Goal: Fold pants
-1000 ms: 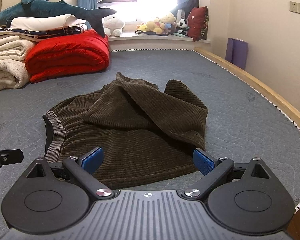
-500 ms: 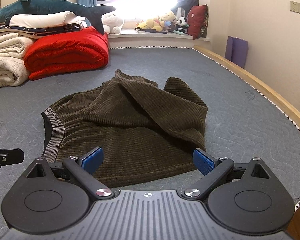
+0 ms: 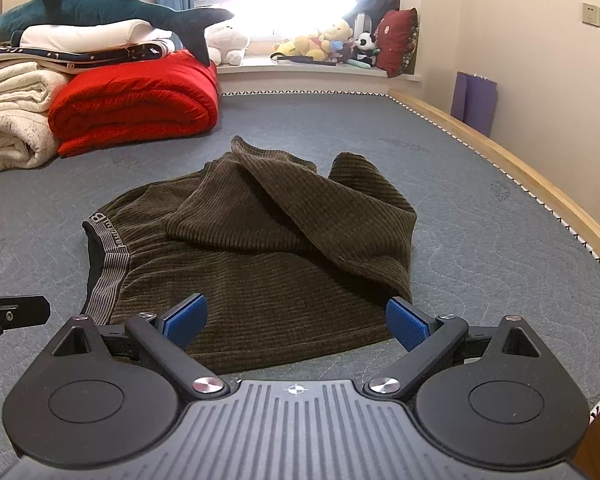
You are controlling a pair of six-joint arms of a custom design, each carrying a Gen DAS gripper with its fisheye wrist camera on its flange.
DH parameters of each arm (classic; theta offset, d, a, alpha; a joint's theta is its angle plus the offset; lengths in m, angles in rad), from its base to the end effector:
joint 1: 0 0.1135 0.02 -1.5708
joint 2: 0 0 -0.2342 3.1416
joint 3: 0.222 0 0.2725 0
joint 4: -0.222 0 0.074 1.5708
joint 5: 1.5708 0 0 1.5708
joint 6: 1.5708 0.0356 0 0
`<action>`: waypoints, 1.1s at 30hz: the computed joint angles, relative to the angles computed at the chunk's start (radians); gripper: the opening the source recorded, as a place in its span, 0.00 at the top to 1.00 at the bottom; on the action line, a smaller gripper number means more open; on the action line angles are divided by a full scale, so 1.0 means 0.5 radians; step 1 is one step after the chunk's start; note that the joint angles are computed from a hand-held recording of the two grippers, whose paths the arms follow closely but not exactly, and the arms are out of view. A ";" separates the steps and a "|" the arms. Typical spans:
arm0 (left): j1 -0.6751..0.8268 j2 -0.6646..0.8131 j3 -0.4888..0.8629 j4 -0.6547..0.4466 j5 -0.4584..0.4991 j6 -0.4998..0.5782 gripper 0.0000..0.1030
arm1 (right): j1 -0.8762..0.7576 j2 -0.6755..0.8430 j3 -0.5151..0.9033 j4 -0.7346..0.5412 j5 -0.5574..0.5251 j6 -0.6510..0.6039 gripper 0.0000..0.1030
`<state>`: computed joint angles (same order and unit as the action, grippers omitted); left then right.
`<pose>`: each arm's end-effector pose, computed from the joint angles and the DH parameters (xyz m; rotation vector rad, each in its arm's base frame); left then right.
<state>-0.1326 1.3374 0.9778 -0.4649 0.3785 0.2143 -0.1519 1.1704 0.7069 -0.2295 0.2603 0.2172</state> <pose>0.3040 -0.0538 0.2254 0.5797 2.2864 -0.4126 0.2721 -0.0509 0.1948 0.5475 2.1812 -0.2593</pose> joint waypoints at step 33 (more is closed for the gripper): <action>0.015 0.012 0.036 -0.056 0.056 0.023 0.00 | 0.053 0.045 0.011 0.009 0.129 0.027 0.25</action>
